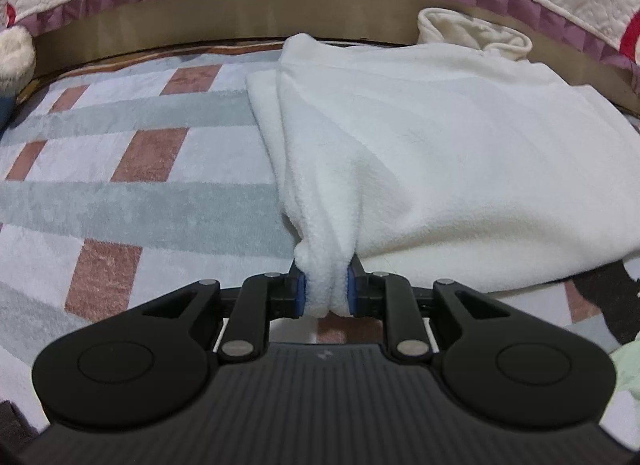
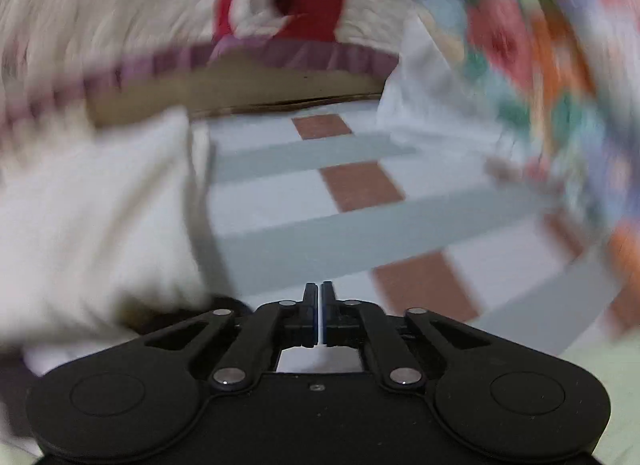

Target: Fold clothes

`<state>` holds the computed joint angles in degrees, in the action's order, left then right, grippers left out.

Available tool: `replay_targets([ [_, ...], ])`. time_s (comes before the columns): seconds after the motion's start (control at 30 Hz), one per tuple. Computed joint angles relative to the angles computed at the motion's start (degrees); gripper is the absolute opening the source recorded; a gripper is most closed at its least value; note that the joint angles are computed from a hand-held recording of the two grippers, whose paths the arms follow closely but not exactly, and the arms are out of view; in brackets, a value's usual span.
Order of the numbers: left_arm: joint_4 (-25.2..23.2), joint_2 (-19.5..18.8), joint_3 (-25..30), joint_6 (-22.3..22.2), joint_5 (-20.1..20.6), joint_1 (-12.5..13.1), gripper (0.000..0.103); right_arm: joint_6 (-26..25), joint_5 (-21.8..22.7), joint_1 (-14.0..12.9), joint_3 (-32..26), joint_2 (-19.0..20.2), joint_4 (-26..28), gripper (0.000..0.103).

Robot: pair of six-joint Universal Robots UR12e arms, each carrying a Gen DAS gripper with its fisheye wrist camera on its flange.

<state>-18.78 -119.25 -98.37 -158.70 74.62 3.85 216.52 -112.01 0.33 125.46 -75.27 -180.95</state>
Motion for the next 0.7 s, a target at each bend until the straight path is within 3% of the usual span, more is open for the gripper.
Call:
replay_targets([
  [0.07, 0.2, 0.0, 0.0, 0.0, -0.2, 0.0, 0.019, 1.1, 9.4, -2.0, 1.0, 0.3, -6.9, 0.032],
  [0.1, 0.1, 0.0, 0.1, -0.2, -0.4, 0.0, 0.019, 0.8, 12.5, -2.5, 0.7, 1.2, -9.5, 0.059],
  [0.13, -0.2, -0.1, 0.2, -0.3, -0.5, 0.1, 0.020, -0.6, 13.4, -2.4, 0.0, 2.5, -12.1, 0.066],
  [0.2, -0.7, -0.2, 0.3, -0.8, -0.9, 0.2, 0.020, -5.4, 13.6, -2.0, -1.8, 4.8, -13.5, 0.066],
  [0.23, -1.0, -0.2, 0.4, -1.0, -1.1, 0.3, 0.020, -7.9, 13.8, -1.9, -2.8, 5.9, -13.2, 0.057],
  [0.27, -1.1, -0.2, 0.4, -1.1, -1.3, 0.4, 0.020, -10.4, 14.4, -1.9, -3.8, 6.6, -12.3, 0.029],
  [0.3, -1.2, -0.1, 0.4, -1.2, -1.4, 0.5, 0.020, -12.4, 14.7, -1.9, -4.5, 6.8, -11.1, 0.008],
  [0.37, -2.1, -0.2, 0.6, -1.4, -1.0, 0.5, 0.020, -13.0, 10.0, -1.1, -4.3, 6.5, -15.6, 0.007],
  [0.43, -3.2, -0.2, 0.8, -1.6, -0.9, 0.5, 0.020, -12.4, 8.7, -1.7, -3.1, 5.0, -17.2, 0.005],
  [0.57, -4.7, -0.4, 1.3, -2.1, -0.7, 0.4, 0.021, -15.8, 11.4, -2.9, -3.5, 4.9, -7.1, 0.007],
  [0.67, -5.8, -0.2, 1.5, -3.8, -1.2, 0.7, 0.027, -8.9, 6.0, -1.2, -3.7, 4.5, -5.6, 0.023],
  [0.7, -6.8, 0.0, 1.7, -5.0, -2.0, 1.0, 0.028, -7.1, 4.8, -0.9, -3.6, 4.1, -4.7, 0.041],
])
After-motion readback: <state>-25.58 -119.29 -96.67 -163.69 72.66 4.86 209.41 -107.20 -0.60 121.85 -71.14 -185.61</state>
